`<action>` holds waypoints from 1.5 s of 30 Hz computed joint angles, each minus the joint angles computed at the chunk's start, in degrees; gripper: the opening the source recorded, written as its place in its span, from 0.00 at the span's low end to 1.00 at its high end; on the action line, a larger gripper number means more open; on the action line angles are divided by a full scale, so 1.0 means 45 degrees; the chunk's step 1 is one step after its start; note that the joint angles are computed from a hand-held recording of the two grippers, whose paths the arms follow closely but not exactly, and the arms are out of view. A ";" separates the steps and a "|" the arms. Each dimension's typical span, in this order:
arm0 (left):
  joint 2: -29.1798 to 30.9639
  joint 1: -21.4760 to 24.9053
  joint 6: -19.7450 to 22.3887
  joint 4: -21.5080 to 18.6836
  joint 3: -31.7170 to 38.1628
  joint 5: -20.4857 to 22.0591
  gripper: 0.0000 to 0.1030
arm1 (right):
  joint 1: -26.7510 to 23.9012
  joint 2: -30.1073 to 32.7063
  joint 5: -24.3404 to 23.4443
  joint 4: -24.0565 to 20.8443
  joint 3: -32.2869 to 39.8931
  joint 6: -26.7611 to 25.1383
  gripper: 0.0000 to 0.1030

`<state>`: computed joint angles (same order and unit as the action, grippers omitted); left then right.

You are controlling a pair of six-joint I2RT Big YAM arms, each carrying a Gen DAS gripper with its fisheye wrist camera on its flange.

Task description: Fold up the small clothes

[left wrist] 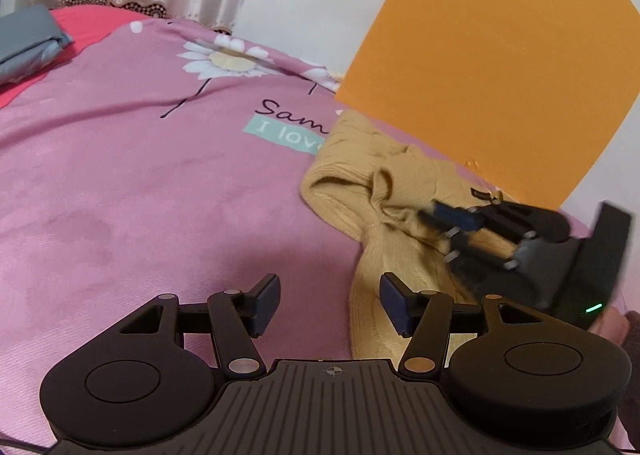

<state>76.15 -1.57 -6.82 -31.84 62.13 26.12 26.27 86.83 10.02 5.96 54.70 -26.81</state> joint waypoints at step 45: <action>0.1683 -0.1960 0.0410 -0.0043 0.1477 -0.1915 1.00 | -0.4535 -0.3164 -0.2066 -0.3015 -0.1006 1.0819 0.13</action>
<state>83.72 -10.39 -4.97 -32.03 68.78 17.50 5.86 72.60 0.72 -7.61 50.18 21.87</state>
